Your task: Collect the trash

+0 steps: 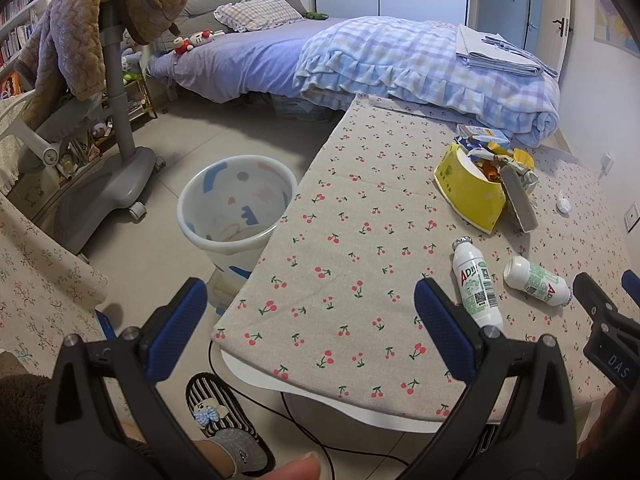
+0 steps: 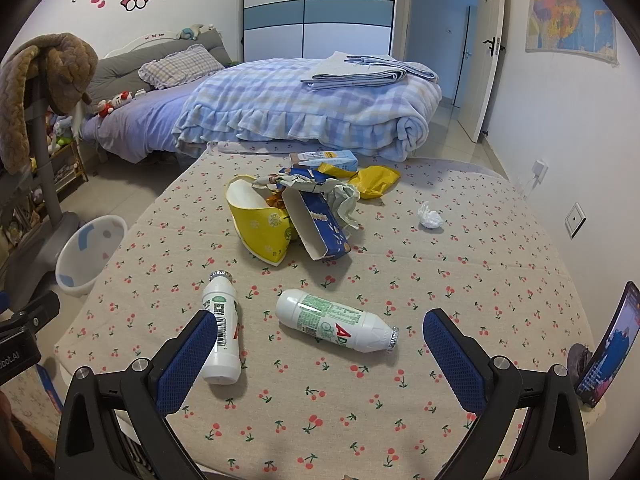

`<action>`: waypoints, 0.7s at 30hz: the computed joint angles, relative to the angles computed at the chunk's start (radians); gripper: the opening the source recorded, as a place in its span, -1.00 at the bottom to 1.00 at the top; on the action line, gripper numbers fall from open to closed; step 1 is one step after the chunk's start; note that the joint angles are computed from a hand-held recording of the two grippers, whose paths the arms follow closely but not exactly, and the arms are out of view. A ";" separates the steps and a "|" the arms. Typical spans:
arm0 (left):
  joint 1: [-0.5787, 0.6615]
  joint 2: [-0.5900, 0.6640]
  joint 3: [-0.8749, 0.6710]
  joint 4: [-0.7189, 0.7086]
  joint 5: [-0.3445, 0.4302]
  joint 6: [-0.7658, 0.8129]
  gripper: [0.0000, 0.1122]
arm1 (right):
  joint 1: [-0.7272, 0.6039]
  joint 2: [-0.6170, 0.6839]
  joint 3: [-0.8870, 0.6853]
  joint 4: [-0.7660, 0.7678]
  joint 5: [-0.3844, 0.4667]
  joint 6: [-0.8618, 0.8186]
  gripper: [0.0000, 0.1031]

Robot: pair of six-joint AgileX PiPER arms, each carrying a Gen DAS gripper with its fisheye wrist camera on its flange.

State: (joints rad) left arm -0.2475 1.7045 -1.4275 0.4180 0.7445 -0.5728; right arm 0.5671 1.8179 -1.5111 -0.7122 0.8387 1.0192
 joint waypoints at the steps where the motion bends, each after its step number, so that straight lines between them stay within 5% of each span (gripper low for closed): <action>1: 0.000 0.000 -0.001 0.000 0.001 0.000 0.83 | -0.001 -0.001 0.001 0.000 -0.001 -0.002 1.00; 21: -0.004 -0.003 0.003 0.010 -0.001 -0.013 0.83 | 0.001 0.000 -0.003 -0.002 0.002 -0.001 1.00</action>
